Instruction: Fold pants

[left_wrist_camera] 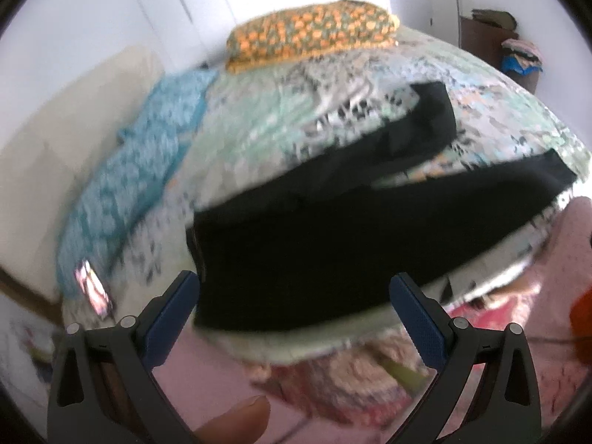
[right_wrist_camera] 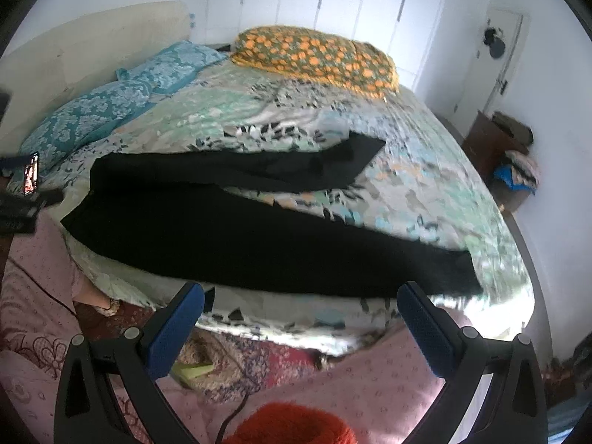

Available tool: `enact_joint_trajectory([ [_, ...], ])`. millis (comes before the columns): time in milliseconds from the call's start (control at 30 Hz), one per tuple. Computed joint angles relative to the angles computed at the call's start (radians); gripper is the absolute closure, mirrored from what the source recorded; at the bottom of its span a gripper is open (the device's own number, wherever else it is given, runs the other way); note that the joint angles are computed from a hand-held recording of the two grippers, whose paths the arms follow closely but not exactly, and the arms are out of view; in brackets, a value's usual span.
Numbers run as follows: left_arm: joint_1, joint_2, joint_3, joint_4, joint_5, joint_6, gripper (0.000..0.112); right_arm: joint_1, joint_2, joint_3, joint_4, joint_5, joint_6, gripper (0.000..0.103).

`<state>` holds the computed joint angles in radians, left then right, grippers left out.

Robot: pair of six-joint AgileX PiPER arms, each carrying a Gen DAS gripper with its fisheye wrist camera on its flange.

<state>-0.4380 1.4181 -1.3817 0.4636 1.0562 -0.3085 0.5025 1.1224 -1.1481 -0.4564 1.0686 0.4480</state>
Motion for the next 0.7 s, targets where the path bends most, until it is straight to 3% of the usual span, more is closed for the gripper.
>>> enact_joint_trajectory([
  [67,0.01,0.05,-0.06,-0.022,-0.033,0.021,0.01,0.02,0.012,-0.018,-0.08,-0.033,0.049,0.0],
  [167,0.01,0.117,-0.137,-0.02,-0.091,0.014,0.01,-0.006,-0.017,-0.019,-0.217,-0.183,0.108,0.0],
  [267,0.034,0.17,-0.196,-0.056,-0.114,0.007,0.01,-0.181,-0.02,-0.016,-0.045,-0.421,-0.074,0.0],
  [300,0.051,0.181,-0.208,-0.092,-0.113,0.017,0.01,-0.231,0.016,-0.029,0.055,-0.45,-0.151,0.0],
  [333,0.083,0.197,-0.214,-0.152,-0.111,0.036,0.01,-0.268,0.092,-0.056,0.155,-0.438,-0.233,0.0],
  [433,0.148,0.238,-0.207,-0.219,-0.085,0.038,0.01,-0.398,0.326,-0.2,0.455,-0.288,-0.473,0.001],
  [533,0.215,0.259,-0.169,-0.259,-0.059,0.025,0.01,-0.53,0.448,-0.245,0.676,-0.308,-0.699,0.001],
  [700,0.29,0.29,-0.095,-0.296,-0.033,-0.039,0.01,-0.726,0.804,-0.649,0.896,-0.143,-0.741,0.0],
])
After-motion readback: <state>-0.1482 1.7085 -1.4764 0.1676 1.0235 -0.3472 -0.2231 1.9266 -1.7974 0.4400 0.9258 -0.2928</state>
